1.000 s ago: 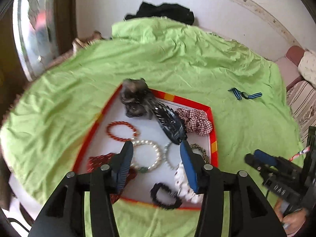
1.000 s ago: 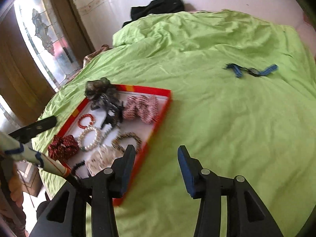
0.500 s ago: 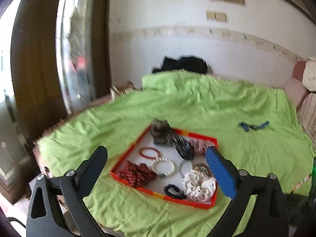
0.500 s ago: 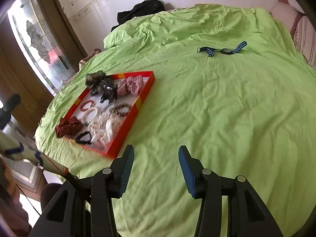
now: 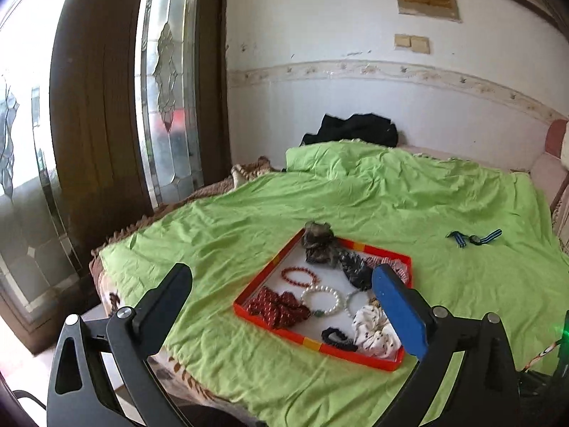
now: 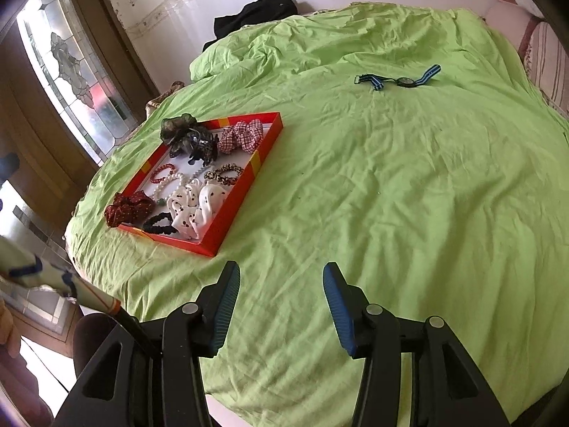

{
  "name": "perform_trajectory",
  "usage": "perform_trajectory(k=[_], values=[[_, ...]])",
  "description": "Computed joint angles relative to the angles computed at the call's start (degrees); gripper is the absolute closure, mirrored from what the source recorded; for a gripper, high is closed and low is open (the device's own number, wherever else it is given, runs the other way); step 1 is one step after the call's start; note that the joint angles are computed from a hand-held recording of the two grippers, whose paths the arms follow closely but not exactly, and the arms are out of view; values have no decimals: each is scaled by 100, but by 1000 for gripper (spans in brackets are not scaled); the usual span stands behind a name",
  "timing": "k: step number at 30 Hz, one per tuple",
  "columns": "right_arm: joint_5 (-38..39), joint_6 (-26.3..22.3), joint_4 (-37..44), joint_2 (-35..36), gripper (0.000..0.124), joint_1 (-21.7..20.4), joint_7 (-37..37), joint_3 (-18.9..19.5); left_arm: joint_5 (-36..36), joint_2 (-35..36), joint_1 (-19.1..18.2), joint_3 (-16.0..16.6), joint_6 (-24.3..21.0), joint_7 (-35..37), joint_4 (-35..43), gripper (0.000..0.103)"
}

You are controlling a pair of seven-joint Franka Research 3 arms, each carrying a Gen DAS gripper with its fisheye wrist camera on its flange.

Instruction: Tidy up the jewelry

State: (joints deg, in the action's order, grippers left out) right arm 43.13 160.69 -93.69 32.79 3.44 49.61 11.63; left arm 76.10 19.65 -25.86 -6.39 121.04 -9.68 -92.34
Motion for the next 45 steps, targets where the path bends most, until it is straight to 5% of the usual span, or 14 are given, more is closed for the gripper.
perform_trajectory(k=[21,30,34,45], values=[[-1278,-91,220,278,70,630,1249,-447,-665,283,237,118,571,618,-155,2],[-1921,320,-460,-248,62,1029,1834,-642,-295,-181,268,96,640,376,-771,2],[-2115,423,-681,-431,60,1124,1948,-639,-684,-318,426,-54,570,600,-849,2],[-2690,68,-578,-564,55,1450,2671,-863,-413,-790,656,-217,1031,466,-1430,2]])
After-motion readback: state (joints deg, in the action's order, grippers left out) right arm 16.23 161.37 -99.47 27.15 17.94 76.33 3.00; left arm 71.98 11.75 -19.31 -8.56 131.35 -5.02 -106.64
